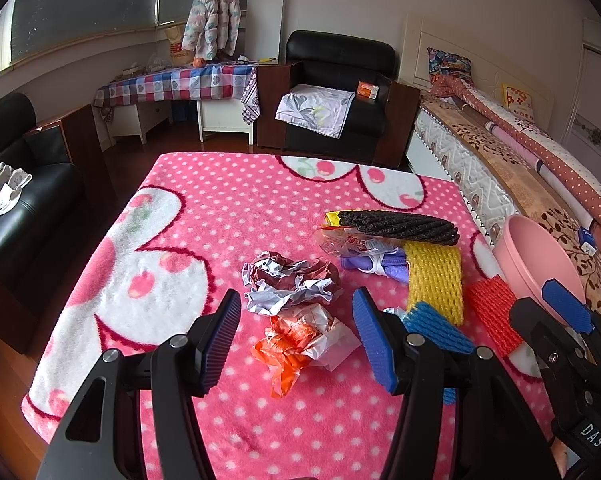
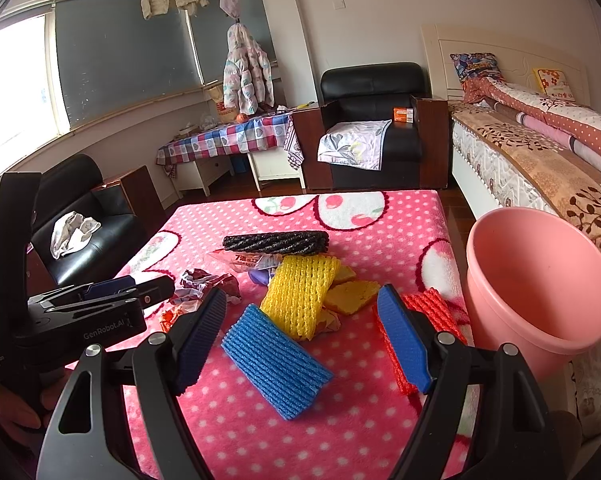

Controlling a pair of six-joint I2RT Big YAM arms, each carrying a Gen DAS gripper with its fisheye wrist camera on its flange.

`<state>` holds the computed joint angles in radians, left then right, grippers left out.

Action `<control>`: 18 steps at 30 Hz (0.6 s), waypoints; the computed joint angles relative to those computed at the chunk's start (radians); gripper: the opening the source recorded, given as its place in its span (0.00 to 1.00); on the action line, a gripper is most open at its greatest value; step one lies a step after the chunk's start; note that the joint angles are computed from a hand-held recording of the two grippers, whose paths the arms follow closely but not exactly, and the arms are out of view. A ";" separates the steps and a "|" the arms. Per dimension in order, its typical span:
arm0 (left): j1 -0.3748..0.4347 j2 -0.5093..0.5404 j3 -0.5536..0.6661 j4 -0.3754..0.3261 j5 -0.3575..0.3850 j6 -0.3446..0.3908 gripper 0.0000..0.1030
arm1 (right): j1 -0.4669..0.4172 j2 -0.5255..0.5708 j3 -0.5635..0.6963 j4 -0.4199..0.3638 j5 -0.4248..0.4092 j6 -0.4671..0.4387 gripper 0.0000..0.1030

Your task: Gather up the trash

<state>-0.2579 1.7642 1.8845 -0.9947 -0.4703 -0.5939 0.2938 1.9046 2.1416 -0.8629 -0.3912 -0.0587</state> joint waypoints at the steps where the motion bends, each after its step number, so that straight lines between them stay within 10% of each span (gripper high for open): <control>1: 0.000 0.000 0.000 0.000 0.000 0.000 0.56 | 0.000 -0.001 -0.003 0.001 0.000 0.001 0.76; 18: 0.000 0.000 0.001 -0.002 0.001 -0.001 0.56 | -0.001 -0.007 -0.015 0.004 -0.001 0.005 0.76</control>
